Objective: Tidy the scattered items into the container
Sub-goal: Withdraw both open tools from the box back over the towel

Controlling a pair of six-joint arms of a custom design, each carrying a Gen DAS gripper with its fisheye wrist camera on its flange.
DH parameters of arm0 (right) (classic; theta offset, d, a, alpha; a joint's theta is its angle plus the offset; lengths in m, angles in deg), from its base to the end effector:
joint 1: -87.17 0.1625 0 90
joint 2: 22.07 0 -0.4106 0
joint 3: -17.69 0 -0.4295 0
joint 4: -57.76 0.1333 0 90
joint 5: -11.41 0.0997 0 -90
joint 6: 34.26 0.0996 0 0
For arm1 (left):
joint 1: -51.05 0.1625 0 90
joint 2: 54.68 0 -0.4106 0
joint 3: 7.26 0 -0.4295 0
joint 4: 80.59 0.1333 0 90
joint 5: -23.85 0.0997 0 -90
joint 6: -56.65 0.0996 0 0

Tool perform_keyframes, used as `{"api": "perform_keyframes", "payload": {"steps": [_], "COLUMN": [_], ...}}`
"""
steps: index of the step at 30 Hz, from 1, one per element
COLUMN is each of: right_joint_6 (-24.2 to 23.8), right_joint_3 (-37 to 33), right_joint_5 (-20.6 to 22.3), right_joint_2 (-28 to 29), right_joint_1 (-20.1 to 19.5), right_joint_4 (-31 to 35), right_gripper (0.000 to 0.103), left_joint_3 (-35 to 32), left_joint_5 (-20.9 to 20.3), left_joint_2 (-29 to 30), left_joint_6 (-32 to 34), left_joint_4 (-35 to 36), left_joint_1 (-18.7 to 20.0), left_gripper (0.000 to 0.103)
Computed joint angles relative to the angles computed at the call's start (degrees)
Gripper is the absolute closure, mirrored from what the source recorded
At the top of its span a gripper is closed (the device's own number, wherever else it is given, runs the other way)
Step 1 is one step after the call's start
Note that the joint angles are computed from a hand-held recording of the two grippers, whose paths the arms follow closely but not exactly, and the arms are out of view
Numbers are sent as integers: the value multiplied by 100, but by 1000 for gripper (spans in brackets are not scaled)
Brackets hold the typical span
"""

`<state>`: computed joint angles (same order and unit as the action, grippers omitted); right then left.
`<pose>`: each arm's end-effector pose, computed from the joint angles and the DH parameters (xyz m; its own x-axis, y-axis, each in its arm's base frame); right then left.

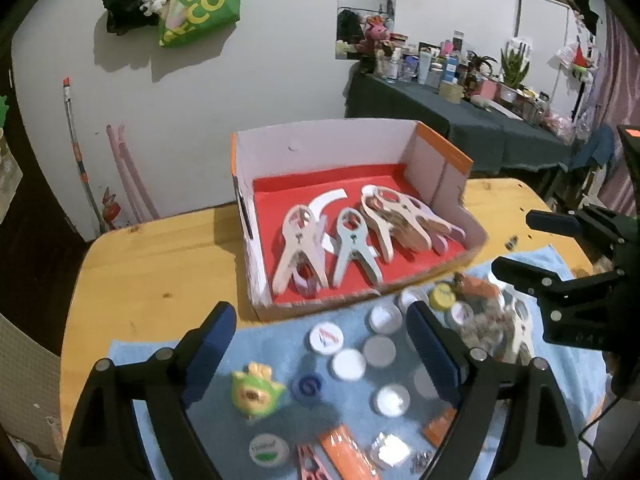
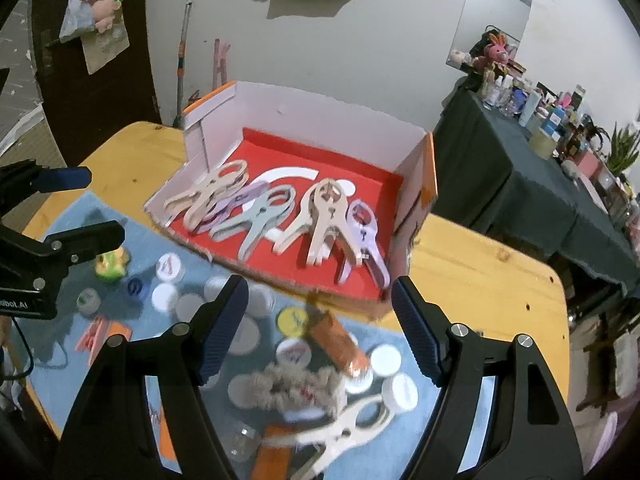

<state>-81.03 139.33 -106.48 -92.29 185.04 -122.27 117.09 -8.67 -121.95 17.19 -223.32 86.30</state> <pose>0.1598 -0.5227 0.2065 -0.5491 -0.4488 0.7050 -0.7403 0.6527 -0.1611 -0.2726 -0.4588 0.1197 -0.7167 0.0017 -0.6973 0.4647 0.7468 -0.4758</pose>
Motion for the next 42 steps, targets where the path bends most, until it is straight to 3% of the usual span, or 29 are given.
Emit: {"api": "perform_keyframes", "payload": {"steps": [8, 19, 27, 34, 42], "right_joint_6": [-8, -80, -138, -153, -213], "right_joint_3": [477, 851, 880, 904, 874], "right_joint_5": [69, 252, 275, 286, 647], "right_joint_2": [-335, -402, -322, -260, -143], "right_joint_1": [-201, -308, -295, -328, -354], "right_joint_4": [-13, 39, 144, 184, 487], "right_gripper": [29, 29, 29, 29, 30], "left_joint_3": [504, 1099, 1459, 1538, 1604], "left_joint_5": [-237, -324, -683, -756, -887], "left_joint_2": [-314, -822, -1010, -894, -817], "left_joint_6": [-231, -810, -371, -174, 257], "left_joint_4": [-103, 510, -141, -354, -838], "left_joint_1": [-235, -405, -197, 100, 285], "left_gripper": [10, 9, 9, 9, 9]}}
